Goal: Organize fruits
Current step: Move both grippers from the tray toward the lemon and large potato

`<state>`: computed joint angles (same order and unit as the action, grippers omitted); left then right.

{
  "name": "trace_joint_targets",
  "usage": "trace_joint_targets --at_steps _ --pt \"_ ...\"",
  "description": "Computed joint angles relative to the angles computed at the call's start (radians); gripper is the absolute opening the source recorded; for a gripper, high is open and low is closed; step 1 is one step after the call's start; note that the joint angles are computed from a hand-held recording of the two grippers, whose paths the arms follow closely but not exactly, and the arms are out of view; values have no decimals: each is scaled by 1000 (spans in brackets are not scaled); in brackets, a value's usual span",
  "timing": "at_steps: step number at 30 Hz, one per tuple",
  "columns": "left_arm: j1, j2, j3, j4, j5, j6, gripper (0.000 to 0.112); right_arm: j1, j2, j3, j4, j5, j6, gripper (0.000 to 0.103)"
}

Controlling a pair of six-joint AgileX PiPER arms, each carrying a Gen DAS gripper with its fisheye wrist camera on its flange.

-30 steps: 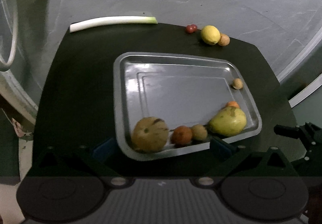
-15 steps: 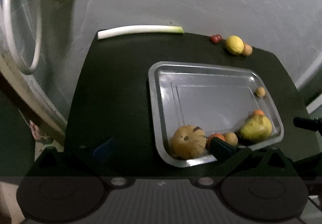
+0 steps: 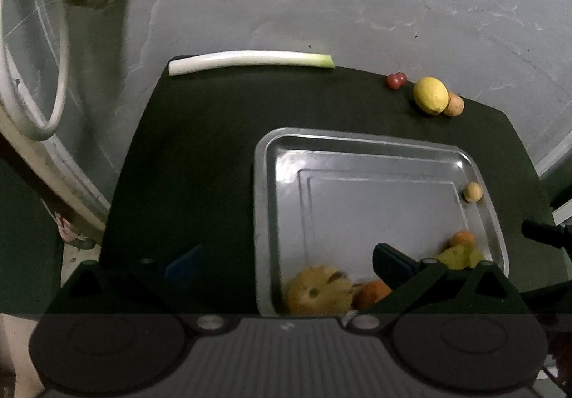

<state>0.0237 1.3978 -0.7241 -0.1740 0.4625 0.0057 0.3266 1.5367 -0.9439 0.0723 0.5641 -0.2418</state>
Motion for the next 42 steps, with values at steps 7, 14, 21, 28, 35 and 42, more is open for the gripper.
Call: trace_joint_targets --at_steps 7,14,21,28,35,42 --pt "-56 66 -59 -15 -26 -30 102 -50 37 16 1 -88 -46 102" --pt "-133 163 -151 62 -30 -112 102 -115 113 -65 21 -70 -119 102" --pt "-204 300 -296 153 -35 -200 102 -197 230 -219 50 -42 -195 102" --pt "-239 430 -456 201 -19 -260 102 -256 375 -394 87 -10 -273 102" --pt "-265 575 -647 197 21 -267 102 -281 500 -513 99 -38 -334 102" --pt "-277 704 -826 147 57 -259 102 -293 604 -635 112 -40 -362 102"
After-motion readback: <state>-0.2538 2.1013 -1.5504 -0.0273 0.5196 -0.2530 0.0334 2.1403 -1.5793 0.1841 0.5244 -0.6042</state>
